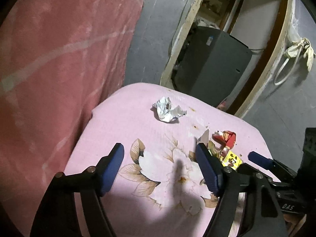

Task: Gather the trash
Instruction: 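Move both tools back over the remaining trash on the table, then grasp the white paper strip with the left tool while the right tool grasps the yellow snack bag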

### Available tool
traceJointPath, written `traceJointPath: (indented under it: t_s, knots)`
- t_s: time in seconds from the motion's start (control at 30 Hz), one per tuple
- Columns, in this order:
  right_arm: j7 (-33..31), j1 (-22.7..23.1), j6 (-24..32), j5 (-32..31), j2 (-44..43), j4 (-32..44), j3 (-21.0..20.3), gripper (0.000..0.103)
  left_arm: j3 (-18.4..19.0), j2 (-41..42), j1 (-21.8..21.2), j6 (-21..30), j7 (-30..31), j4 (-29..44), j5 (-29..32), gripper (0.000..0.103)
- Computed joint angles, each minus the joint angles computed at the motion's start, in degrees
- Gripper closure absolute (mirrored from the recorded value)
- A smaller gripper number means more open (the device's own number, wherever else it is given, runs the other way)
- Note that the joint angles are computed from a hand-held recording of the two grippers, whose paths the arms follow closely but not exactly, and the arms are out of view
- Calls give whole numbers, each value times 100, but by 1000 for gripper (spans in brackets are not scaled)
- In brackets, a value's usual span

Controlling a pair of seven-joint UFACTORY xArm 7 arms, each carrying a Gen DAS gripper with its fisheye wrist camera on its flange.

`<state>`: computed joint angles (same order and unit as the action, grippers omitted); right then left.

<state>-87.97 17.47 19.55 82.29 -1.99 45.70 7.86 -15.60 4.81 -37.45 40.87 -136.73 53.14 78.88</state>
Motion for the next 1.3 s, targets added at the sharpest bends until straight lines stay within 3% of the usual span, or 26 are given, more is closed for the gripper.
traceJointPath:
  t_s: [0.2,0.37,0.6,0.7,0.97,1.13,1.3]
  knots:
    - [708,-129,564,-800,100,64,-92,30,27,26,36,-174,34,51,106,34]
    - [862,-282,1123,-987,89,33,-146,47,51,53,59,-290,58,78,96,34]
    - [617,-287,1076,-778,-73,-120,-162,48,93,135,55,-414,45,154,181,34]
    - [377,-268,780,-572,-244,-273,-182,48,109,184,55,-499,105,204,236,34]
    - [237,-436,651,-430,-319,-291,-416,48,251,591,23,-834,692,652,124,35]
    - [190,-549,764,-334,-342,-300,-476,48,430,937,-21,-986,1358,1067,-302,50]
    - [-101,-613,840,-47,-449,-385,-517,48,649,1061,-42,-1319,1602,1176,-626,78]
